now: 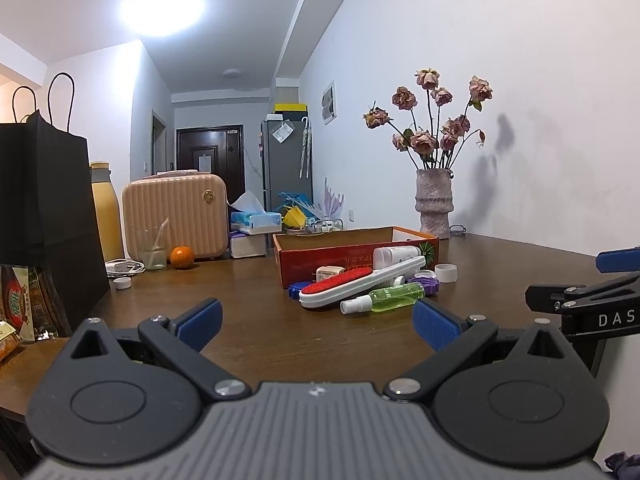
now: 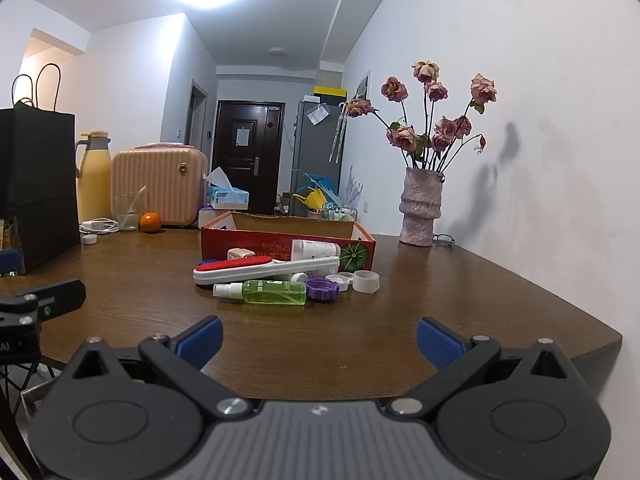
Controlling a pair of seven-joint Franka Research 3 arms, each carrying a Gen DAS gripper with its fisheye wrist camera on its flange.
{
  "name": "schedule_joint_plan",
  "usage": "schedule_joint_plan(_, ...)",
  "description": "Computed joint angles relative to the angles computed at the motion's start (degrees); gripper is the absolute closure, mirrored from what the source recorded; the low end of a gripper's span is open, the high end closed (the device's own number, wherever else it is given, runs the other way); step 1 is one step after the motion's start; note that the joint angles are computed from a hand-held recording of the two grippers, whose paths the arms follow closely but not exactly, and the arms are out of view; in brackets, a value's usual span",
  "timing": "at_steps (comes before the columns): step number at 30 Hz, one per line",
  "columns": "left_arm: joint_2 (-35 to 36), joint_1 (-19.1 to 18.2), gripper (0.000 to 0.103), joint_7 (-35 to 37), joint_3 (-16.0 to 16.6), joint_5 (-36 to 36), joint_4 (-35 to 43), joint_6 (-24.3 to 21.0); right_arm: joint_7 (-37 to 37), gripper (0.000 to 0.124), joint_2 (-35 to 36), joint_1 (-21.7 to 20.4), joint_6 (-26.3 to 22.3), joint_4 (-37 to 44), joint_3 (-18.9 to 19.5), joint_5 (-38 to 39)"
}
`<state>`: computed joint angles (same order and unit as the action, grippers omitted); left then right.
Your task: Organize rigid objects
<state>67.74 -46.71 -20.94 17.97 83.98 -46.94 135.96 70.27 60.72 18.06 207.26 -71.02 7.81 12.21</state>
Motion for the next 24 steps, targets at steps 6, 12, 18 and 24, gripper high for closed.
schedule_joint_plan(6,0.4,0.0,0.000,0.5,0.0,-0.4,0.6,-0.1,0.1,0.021,0.2,0.0,-0.2,0.2,-0.1,0.1)
schedule_joint_plan(12,0.5,0.1,0.000,0.7,0.1,-0.7,0.8,-0.1,-0.8,0.021,1.1,1.2,-1.3,2.0,-1.4,2.1)
schedule_joint_plan(18,0.8,0.4,0.000,1.8,-0.2,-1.4,1.5,0.2,-1.4,0.021,1.3,1.5,-1.8,2.3,-1.7,3.1)
schedule_joint_plan(24,1.6,0.4,0.000,2.5,0.3,-2.1,2.7,0.4,-1.7,0.021,1.4,1.6,-1.9,2.5,-1.8,3.7)
